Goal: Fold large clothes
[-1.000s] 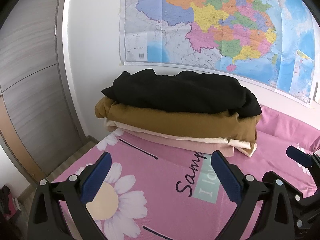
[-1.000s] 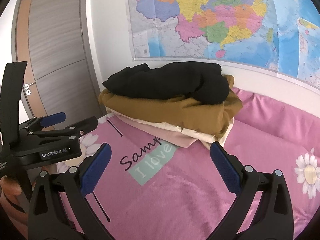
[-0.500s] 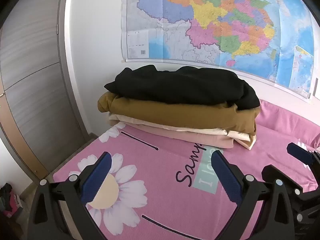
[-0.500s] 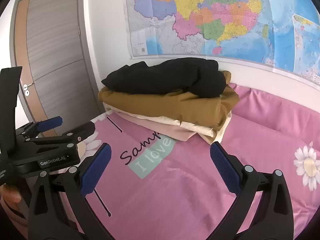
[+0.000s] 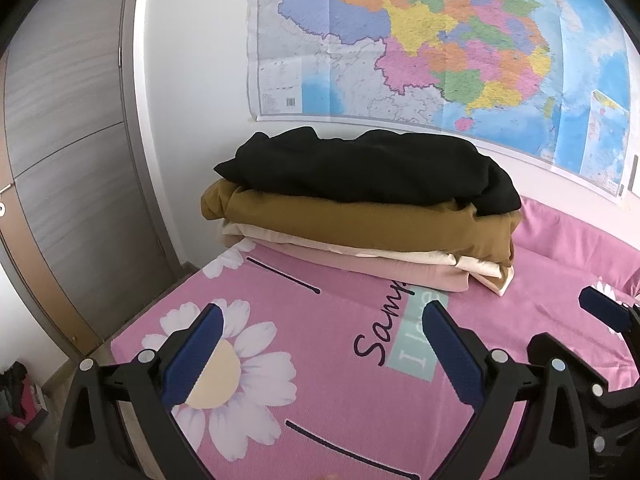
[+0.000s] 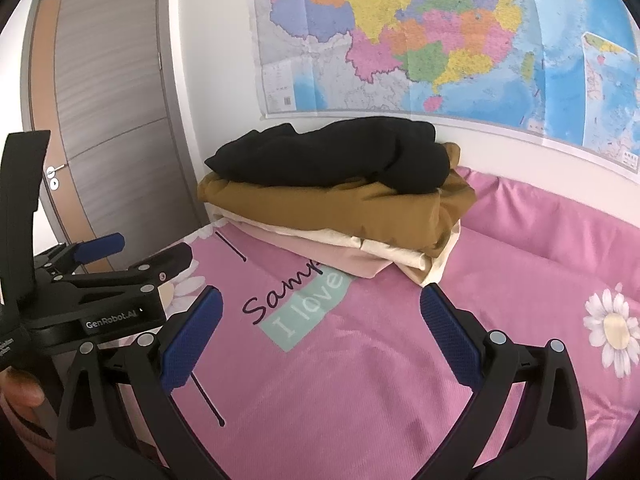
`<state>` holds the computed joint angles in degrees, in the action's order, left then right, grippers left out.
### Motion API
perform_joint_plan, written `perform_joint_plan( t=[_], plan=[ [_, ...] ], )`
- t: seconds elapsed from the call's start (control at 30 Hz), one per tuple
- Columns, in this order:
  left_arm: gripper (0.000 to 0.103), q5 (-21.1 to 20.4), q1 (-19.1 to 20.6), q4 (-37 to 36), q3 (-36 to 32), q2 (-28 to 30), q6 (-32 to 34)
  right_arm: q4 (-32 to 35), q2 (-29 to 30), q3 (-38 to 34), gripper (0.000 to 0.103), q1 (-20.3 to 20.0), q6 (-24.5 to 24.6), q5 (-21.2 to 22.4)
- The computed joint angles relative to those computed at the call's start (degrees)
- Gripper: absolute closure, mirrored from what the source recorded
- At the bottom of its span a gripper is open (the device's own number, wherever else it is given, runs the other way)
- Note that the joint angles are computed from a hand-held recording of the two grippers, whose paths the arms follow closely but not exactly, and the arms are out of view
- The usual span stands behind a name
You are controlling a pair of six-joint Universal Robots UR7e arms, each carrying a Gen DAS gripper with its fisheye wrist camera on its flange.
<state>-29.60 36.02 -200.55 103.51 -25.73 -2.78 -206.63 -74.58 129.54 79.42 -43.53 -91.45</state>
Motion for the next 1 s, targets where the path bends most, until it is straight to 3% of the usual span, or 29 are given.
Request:
perform_joint_plan(
  t=[1.0],
  plan=[
    [0.006, 0.9, -0.1, 0.0, 0.5, 0.0, 0.1, 0.2, -0.4, 0.6, 0.005, 0.3, 0.3, -0.4]
  ],
)
